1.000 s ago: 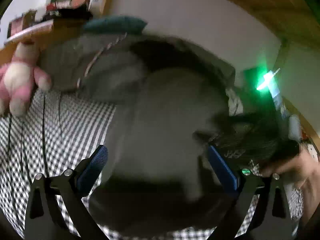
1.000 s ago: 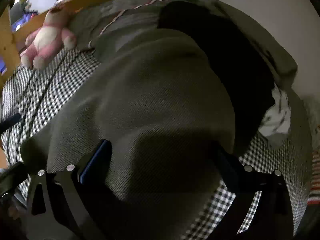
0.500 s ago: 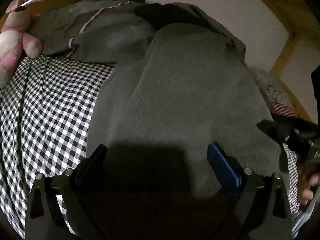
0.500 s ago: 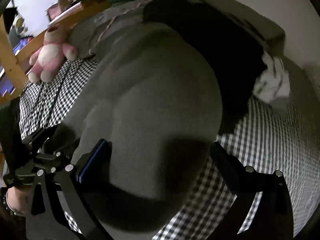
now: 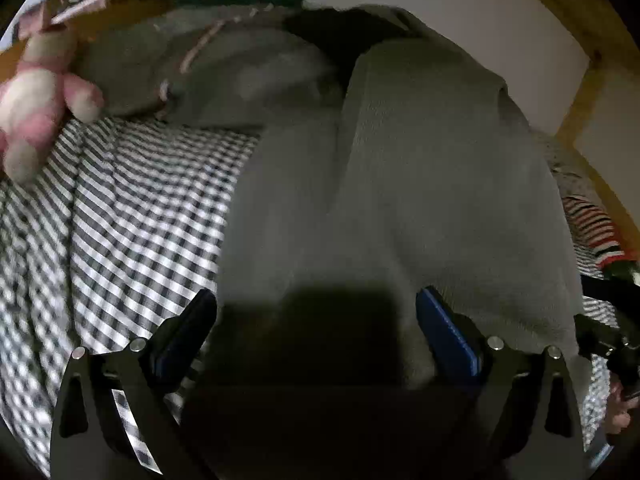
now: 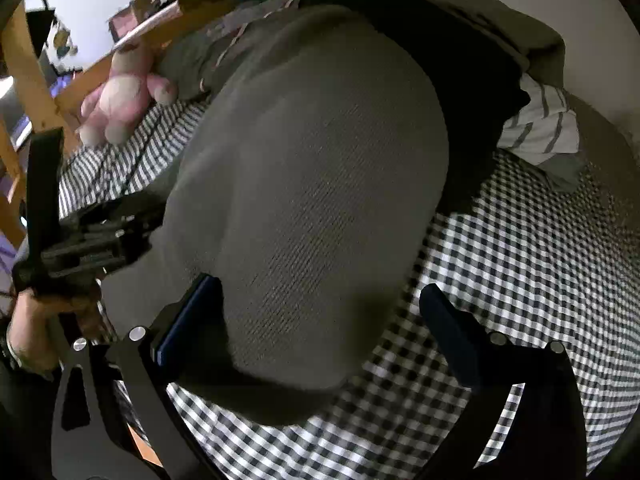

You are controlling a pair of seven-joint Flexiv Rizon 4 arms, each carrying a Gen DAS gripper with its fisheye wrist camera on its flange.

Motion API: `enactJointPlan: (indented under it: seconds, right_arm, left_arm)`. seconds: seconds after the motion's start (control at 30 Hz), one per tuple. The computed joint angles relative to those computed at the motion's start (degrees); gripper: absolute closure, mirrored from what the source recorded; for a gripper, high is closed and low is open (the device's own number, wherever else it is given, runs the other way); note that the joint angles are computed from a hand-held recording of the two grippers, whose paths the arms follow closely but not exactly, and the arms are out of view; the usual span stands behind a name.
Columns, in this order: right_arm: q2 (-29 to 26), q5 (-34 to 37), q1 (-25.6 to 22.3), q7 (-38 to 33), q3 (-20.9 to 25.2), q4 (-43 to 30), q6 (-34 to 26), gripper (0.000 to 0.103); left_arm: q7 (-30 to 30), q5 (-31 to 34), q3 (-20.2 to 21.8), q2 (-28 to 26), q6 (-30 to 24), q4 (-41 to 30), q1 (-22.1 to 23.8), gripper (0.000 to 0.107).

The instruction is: Fold large clothes

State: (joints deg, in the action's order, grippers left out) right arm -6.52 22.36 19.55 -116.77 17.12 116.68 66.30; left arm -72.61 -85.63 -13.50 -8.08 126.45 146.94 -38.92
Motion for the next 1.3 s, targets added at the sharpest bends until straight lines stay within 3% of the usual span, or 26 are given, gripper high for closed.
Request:
enactJointPlan:
  seconds: [0.07, 0.17, 0.23, 0.33, 0.37, 0.43, 0.6, 0.7, 0.87, 1.0, 1.13, 1.17, 1.3]
  right_arm:
    - [0.54, -0.57, -0.11, -0.73, -0.05, 1.34, 0.82, 0.004]
    - [0.17, 2.66, -0.74, -2.67, 0.22, 0.74, 0.2, 0.004]
    - [0.58, 4.82, -0.83, -3.01, 0.55, 0.01, 0.49, 0.004]
    - [1.74, 14.07, -2.53, -7.9, 0.43, -4.77, -5.3, 0.004]
    - [1.83, 14.85, -2.23, -7.19, 0.02, -5.31, -4.43, 0.004]
    - [-0.1, 11.59, -0.43, -1.79, -1.04, -7.33, -0.45, 0.004]
    - [-8.91, -10.24, 5.57, 19.62, -5.59, -11.85, 2.31, 0.004]
    - [-14.06, -17.75, 7.05, 25.16, -6.46, -16.69, -3.56, 0.004]
    - [-17.52, -25.27, 6.94, 29.47, -5.75, -16.94, -1.66, 0.002]
    - [-15.2, -22.12, 2.51, 28.7, -1.52, -14.64, 0.18, 0.003]
    - [-8.36, -6.35, -5.83, 17.12, 6.68, -10.67, -3.54, 0.003]
    - [-6.94, -4.48, -6.23, 14.72, 7.11, -9.19, -5.32, 0.003]
    - [-6.42, 5.72, -6.35, 10.0, 6.78, -6.53, -2.6, 0.003]
  left_arm:
    - [-0.73, 2.05, 0.44, 0.73, -2.37, 0.63, 0.56, 0.008]
    - [4.71, -3.38, -0.89, -0.97, -0.09, -1.5, -0.29, 0.008]
    - [5.21, -4.42, -1.22, -1.86, 0.99, -2.27, -0.51, 0.008]
    - [-0.81, 2.66, 0.67, -1.07, -1.55, 0.15, 0.96, 0.008]
    - [-2.74, 5.48, 1.37, -0.95, -2.18, 0.87, 1.6, 0.008]
    - [-6.17, 9.73, 2.25, -0.8, -2.93, 1.89, 2.37, 0.008]
    - [-3.88, 6.26, 1.6, -1.07, -1.81, 1.07, 1.02, 0.008]
    - [-0.72, 2.11, 0.82, -1.42, -1.26, 0.0, 0.38, 0.008]
    - [-1.05, 2.38, 0.92, -1.73, -1.59, -0.26, 1.05, 0.008]
    - [-4.82, 8.08, 2.0, -1.14, -2.35, 1.5, 2.0, 0.008]
    - [-6.04, 9.4, 2.48, -1.12, -2.52, 1.8, 2.13, 0.008]
    - [-6.04, 9.14, 2.41, -1.14, -2.28, 1.83, 1.93, 0.008]
    - [-3.18, 5.18, 1.46, -1.82, -1.31, 0.85, 0.73, 0.008]
